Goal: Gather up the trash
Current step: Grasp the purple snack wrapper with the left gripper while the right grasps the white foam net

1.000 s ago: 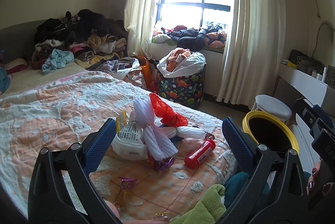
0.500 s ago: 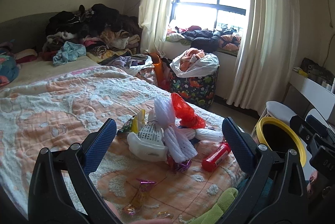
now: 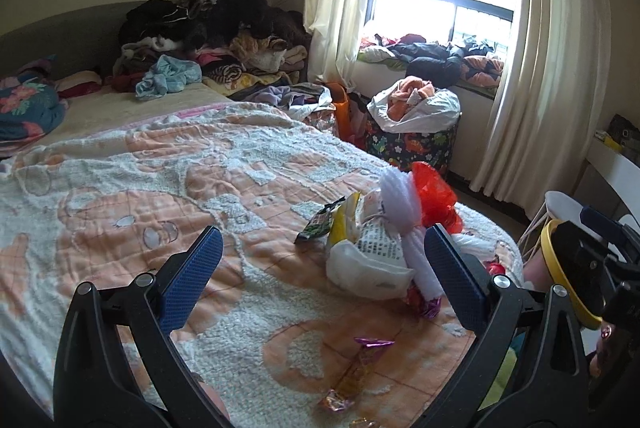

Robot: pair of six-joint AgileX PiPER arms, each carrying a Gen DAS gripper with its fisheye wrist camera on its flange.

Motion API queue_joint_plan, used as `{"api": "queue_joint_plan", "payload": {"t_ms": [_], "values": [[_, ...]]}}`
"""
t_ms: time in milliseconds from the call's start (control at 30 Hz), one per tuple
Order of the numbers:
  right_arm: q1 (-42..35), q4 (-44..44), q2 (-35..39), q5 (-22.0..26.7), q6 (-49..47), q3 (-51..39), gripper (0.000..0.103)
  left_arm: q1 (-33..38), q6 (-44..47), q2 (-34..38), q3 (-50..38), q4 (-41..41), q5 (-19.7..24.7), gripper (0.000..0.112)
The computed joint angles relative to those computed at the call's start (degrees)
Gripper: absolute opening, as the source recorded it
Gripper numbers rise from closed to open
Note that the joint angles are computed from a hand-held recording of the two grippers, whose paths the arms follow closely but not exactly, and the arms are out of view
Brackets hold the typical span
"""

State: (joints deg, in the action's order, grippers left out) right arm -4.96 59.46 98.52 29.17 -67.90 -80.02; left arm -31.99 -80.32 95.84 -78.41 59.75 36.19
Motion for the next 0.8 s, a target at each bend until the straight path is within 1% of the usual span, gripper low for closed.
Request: {"api": "queue_joint_plan", "payload": {"t_ms": [67, 100, 167, 200, 267, 333, 400, 467, 533, 600, 667, 733, 767, 800], "values": [[0.6, -6.0, 2.8, 2.7, 6.2, -4.3, 0.097, 1.6, 3.3, -0.5, 1.6, -2.8, -2.2, 0.093], [0.8, -7.4, 4.2, 4.1, 7.9, -6.1, 0.097, 2.4, 4.8, -0.8, 2.6, -4.0, -3.8, 0.093], [1.3, -10.6, 6.9, 6.6, 12.1, -10.0, 0.097, 4.2, 9.5, -1.7, 5.2, -8.0, -8.4, 0.093], [1.6, -11.1, 8.4, 7.5, 13.0, -11.6, 0.096, 4.9, 11.2, -2.0, 6.3, -9.6, -10.0, 0.093], [2.4, -14.0, 11.0, 9.5, 16.5, -14.9, 0.090, 6.0, 17.2, -2.0, 7.4, -15.4, -12.8, 0.093], [3.2, -17.7, 13.7, 11.3, 20.2, -18.5, 0.080, 6.8, 22.1, -1.7, 7.9, -20.4, -14.7, 0.093], [4.1, -20.6, 16.1, 12.7, 23.1, -21.3, 0.075, 6.9, 27.2, -1.2, 7.7, -24.8, -16.3, 0.093], [4.4, -22.6, 18.7, 14.4, 25.6, -24.2, 0.072, 6.6, 33.6, 0.1, 6.6, -30.0, -15.9, 0.093], [4.3, -23.6, 21.5, 17.2, 27.4, -27.7, 0.067, 6.1, 39.4, 1.7, 5.2, -35.0, -15.4, 0.092], [4.3, -25.1, 23.9, 19.3, 29.2, -30.8, 0.062, 5.7, 44.8, 3.2, 4.0, -39.4, -14.9, 0.088], [4.3, -25.9, 26.2, 21.9, 30.6, -34.0, 0.058, 5.3, 50.5, 5.1, 2.1, -43.8, -13.3, 0.085], [4.4, -26.3, 28.9, 24.9, 32.0, -37.6, 0.048, 5.7, 56.7, 6.9, 0.3, -49.6, -11.6, 0.081], [4.3, -26.2, 30.0, 26.5, 32.4, -39.2, 0.046, 5.9, 58.7, 7.7, -0.4, -51.7, -10.8, 0.076], [4.2, -25.8, 30.8, 27.7, 32.4, -40.2, 0.038, 6.1, 60.4, 8.3, -0.9, -53.6, -10.1, 0.069]]}}
